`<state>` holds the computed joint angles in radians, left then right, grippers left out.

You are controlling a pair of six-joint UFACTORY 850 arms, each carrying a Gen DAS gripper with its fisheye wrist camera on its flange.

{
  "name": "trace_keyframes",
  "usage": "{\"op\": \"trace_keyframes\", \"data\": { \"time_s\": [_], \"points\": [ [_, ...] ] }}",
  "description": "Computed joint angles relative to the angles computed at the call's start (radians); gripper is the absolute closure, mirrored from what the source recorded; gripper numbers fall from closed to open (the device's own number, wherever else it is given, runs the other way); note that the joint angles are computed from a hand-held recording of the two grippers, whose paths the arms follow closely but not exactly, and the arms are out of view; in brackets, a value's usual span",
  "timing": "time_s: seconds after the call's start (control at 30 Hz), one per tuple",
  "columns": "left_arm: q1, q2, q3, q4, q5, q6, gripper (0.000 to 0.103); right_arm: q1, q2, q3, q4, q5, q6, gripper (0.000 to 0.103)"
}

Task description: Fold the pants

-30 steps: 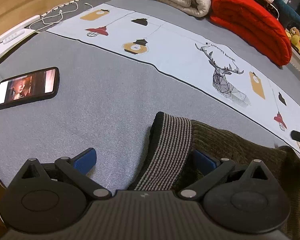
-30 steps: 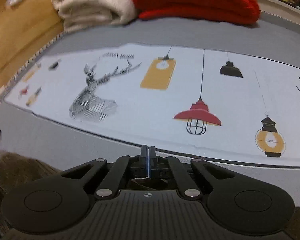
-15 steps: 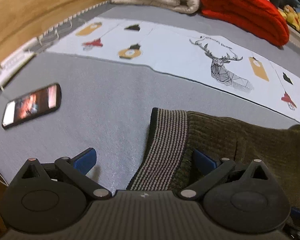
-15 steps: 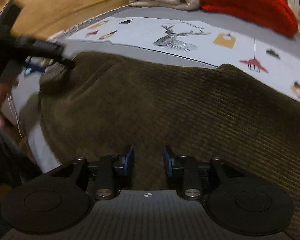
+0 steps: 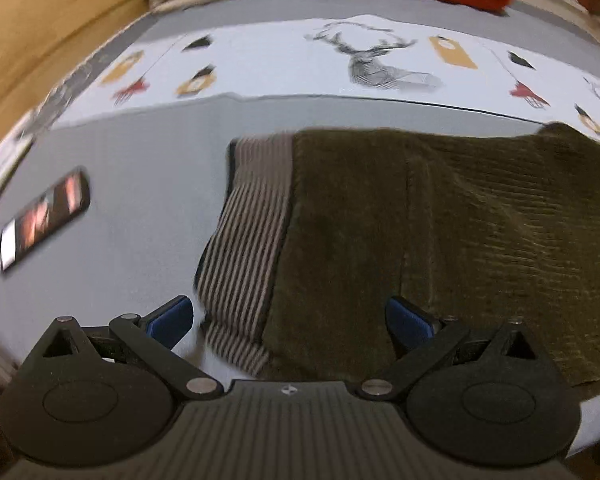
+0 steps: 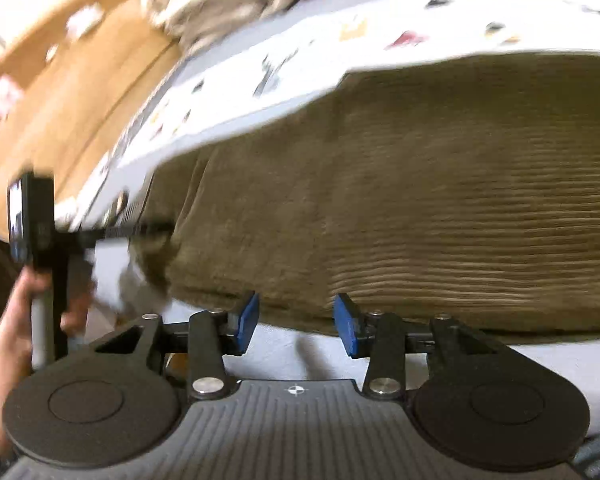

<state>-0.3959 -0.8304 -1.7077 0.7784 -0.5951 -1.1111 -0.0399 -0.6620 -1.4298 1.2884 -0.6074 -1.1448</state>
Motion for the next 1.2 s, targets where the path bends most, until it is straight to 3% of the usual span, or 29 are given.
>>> {"op": "trace_keyframes", "data": {
  "time_s": [0.13,0.23,0.4,0.63,0.77,0.93,1.2],
  "points": [
    [-0.022,0.037,0.039,0.058,-0.025,-0.067,0.000,-0.032,0.090,0.119,0.157,0.056,-0.159,0.051],
    [-0.045,0.110,0.112,0.086,0.030,-0.108,0.000,-0.053,0.140,0.179,0.239,0.066,-0.228,0.049],
    [-0.079,0.207,0.162,-0.046,0.088,-0.084,0.000,-0.086,0.195,0.227,0.324,0.074,-0.291,0.046],
    [-0.147,0.199,-0.005,-0.134,-0.160,0.044,0.000,-0.142,0.274,0.286,0.542,0.069,-0.434,0.046],
    [-0.178,0.254,-0.011,-0.150,-0.164,0.026,0.000,-0.180,0.300,0.301,0.606,0.078,-0.478,0.045],
    [-0.215,0.350,-0.014,-0.254,-0.092,0.063,0.000,-0.219,0.296,0.277,0.649,0.108,-0.504,0.045],
    [-0.304,0.349,-0.164,-0.164,-0.138,0.036,0.000,-0.250,0.267,0.240,0.682,0.123,-0.515,0.045]
  ]
}}
